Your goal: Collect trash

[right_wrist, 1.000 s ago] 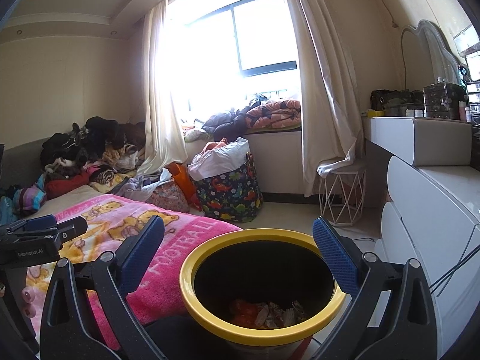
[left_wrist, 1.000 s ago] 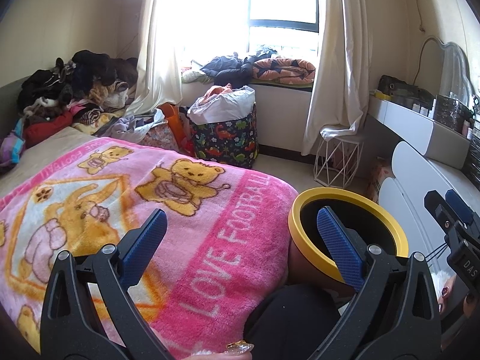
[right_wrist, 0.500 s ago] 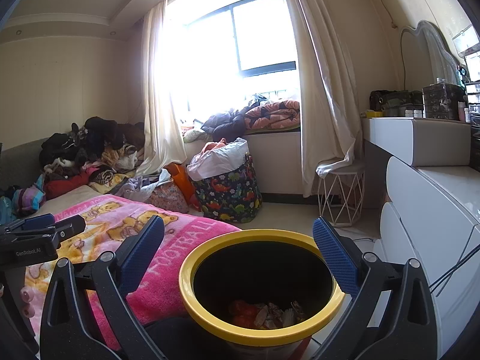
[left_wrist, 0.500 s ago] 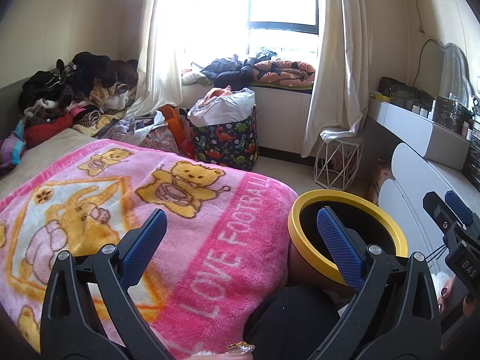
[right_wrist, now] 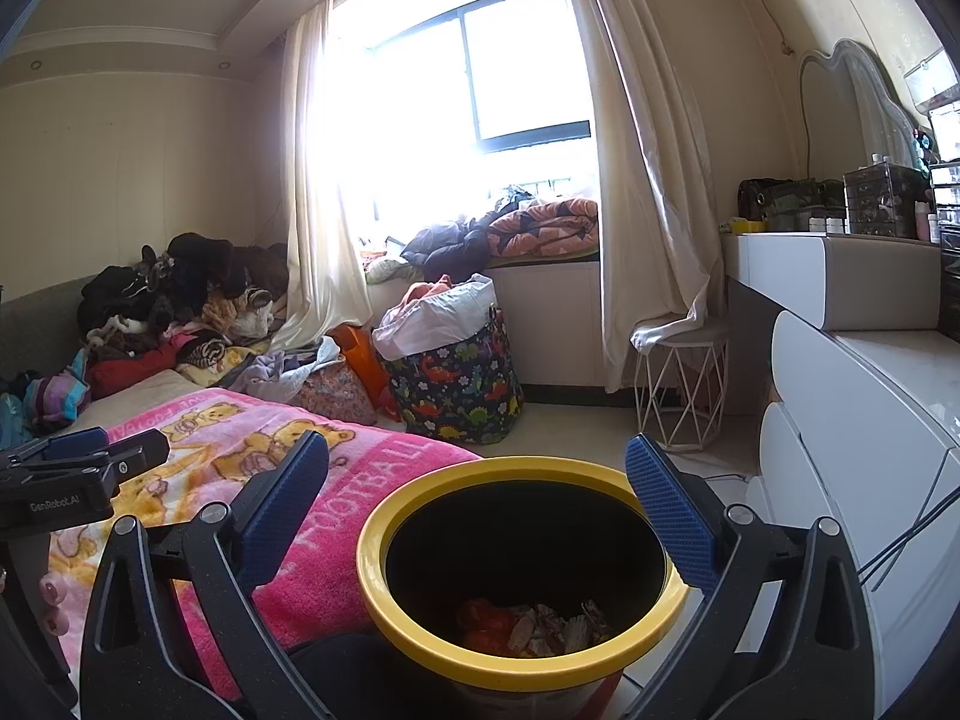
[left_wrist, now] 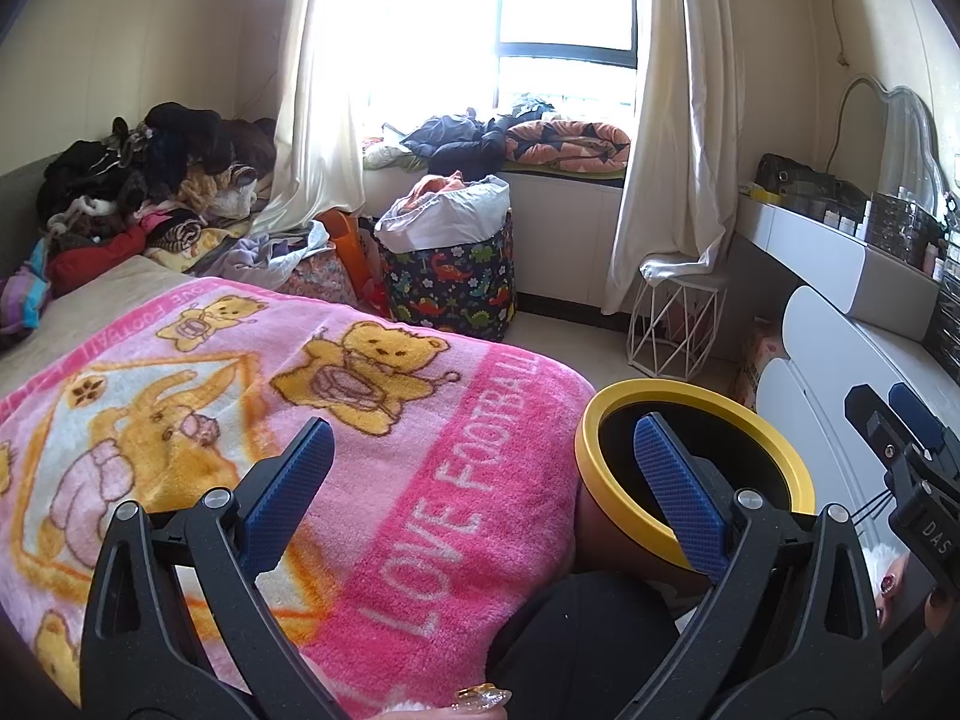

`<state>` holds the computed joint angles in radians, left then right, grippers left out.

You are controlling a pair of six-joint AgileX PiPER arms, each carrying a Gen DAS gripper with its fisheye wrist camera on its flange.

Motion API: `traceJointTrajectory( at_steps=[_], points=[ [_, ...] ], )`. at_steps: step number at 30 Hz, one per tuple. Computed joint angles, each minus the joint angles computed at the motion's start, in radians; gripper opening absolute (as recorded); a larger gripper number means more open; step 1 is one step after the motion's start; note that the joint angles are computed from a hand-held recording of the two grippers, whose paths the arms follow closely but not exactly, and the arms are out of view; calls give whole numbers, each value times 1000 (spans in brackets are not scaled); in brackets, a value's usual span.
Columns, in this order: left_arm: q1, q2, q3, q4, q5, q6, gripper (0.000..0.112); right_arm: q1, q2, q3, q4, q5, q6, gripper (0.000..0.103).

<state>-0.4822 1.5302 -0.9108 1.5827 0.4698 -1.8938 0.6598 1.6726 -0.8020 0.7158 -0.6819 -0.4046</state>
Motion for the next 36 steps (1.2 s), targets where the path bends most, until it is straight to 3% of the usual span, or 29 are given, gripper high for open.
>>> traceJointTrajectory(
  at_steps=[26,29,33,36],
  points=[
    [11,2,-7,-54,-4,40,92,-26,-18,17,-28,24,10,96],
    [42,-6,-10,-115,-22,71,92,-31,-10,-14,-45,75,-1,97],
    [135,-34,-1,-242,-19,137,92,7,52,-166,-84,205,-47,97],
    [257,-75,42,-331,-5,171,92,45,151,-372,-227,406,25,97]
  ],
)
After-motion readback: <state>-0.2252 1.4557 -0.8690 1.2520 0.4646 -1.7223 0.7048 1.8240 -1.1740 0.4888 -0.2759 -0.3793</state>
